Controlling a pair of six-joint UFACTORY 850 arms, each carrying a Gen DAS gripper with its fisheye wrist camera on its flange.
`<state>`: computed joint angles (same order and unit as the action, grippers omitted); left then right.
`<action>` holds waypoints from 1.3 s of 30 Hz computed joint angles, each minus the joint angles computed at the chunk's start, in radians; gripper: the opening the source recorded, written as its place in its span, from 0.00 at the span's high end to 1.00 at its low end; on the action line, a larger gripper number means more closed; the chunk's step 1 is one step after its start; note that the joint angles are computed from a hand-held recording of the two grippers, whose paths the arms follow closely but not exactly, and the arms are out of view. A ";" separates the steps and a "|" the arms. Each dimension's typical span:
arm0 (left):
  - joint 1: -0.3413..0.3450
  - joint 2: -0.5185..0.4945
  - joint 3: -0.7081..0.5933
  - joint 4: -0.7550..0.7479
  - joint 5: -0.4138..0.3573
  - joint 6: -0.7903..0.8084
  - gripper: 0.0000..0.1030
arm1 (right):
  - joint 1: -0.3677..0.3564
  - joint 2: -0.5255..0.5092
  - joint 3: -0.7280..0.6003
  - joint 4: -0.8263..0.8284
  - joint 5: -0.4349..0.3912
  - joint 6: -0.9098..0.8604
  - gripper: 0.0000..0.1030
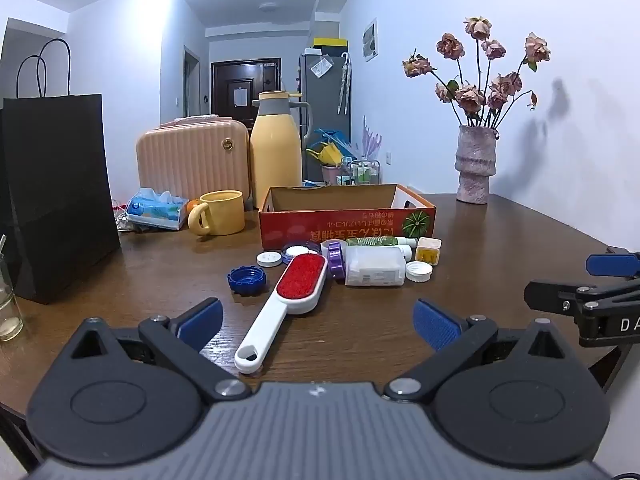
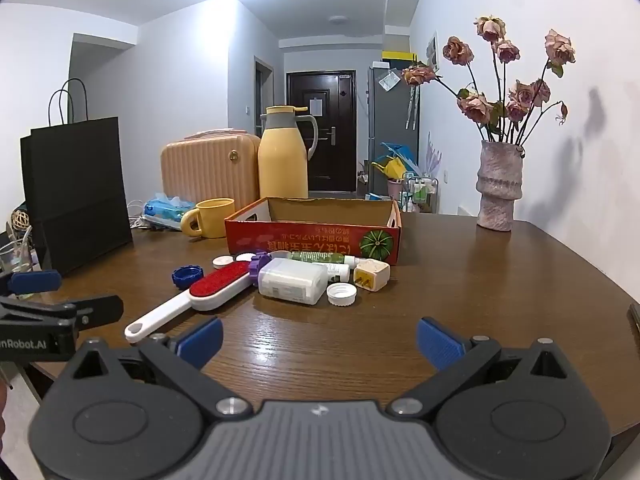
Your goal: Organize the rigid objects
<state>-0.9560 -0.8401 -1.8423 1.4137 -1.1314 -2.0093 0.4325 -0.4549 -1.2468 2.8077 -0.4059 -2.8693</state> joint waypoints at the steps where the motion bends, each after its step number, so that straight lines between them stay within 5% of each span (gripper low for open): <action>1: 0.000 0.000 0.000 -0.003 0.003 -0.001 0.00 | 0.000 0.000 0.000 0.001 -0.001 -0.001 0.00; 39: 0.002 0.009 0.009 -0.005 0.009 -0.013 0.00 | 0.000 0.004 0.004 -0.006 0.001 0.017 0.00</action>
<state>-0.9538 -0.8313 -1.8332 1.4090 -1.1221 -2.0223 0.4323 -0.4512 -1.2432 2.8017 -0.4051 -2.8526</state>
